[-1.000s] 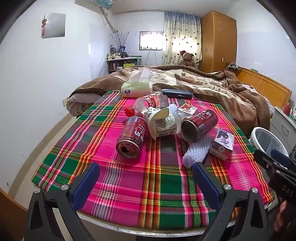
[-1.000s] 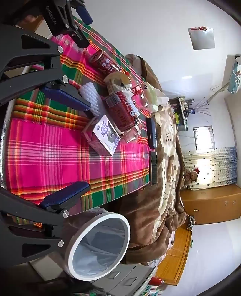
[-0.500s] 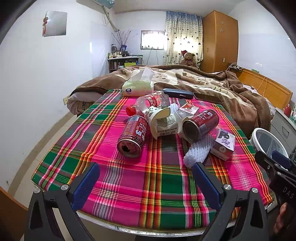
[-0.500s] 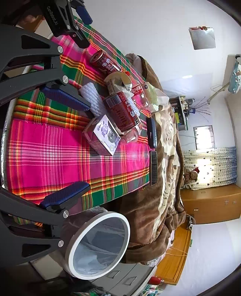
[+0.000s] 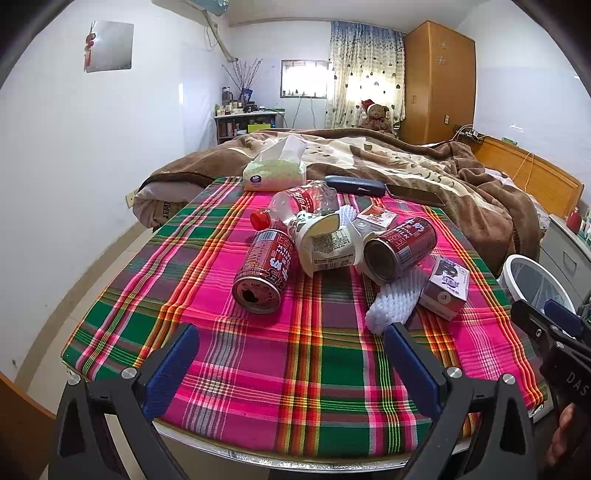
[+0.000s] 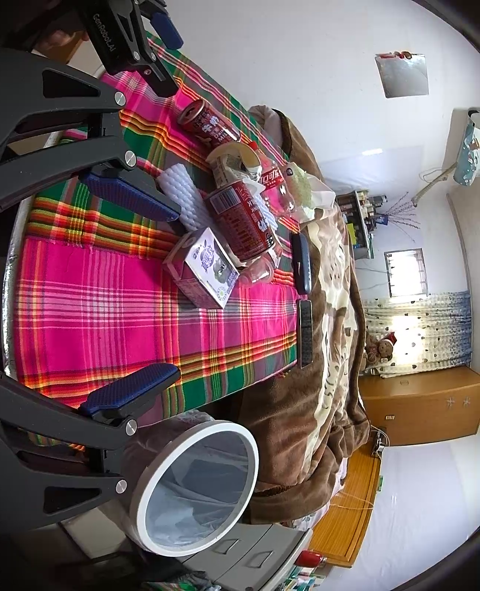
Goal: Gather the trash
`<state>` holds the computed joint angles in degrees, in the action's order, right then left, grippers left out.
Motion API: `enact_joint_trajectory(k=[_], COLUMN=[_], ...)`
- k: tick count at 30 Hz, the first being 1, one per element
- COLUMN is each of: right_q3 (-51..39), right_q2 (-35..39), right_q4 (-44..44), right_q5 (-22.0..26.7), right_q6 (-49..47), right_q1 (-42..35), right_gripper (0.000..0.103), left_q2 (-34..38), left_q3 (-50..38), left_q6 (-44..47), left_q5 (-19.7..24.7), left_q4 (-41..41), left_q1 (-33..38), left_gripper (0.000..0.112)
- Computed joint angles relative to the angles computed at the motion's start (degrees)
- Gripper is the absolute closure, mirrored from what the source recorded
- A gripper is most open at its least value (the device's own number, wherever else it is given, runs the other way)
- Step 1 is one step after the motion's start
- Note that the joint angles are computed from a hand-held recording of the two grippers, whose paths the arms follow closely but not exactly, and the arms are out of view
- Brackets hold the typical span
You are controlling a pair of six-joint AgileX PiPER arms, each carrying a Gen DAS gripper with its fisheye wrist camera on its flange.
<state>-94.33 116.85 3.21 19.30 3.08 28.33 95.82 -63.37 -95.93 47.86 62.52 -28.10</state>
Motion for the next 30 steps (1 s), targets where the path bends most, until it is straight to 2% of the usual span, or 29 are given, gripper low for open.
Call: enact_joint_trajectory(k=[30], right_q3=[-0.4], right_q2=[-0.1], right_q4=[-0.3], right_q5=[0.7], right_q6=[0.4], right_q1=[-0.2], right_gripper=[0.023], left_q2=[0.4], left_q3=[-0.8], left_q6=[0.5], left_q5=[-0.2], left_q4=[0.0], left_q1=[-0.1], left_gripper=[0.011])
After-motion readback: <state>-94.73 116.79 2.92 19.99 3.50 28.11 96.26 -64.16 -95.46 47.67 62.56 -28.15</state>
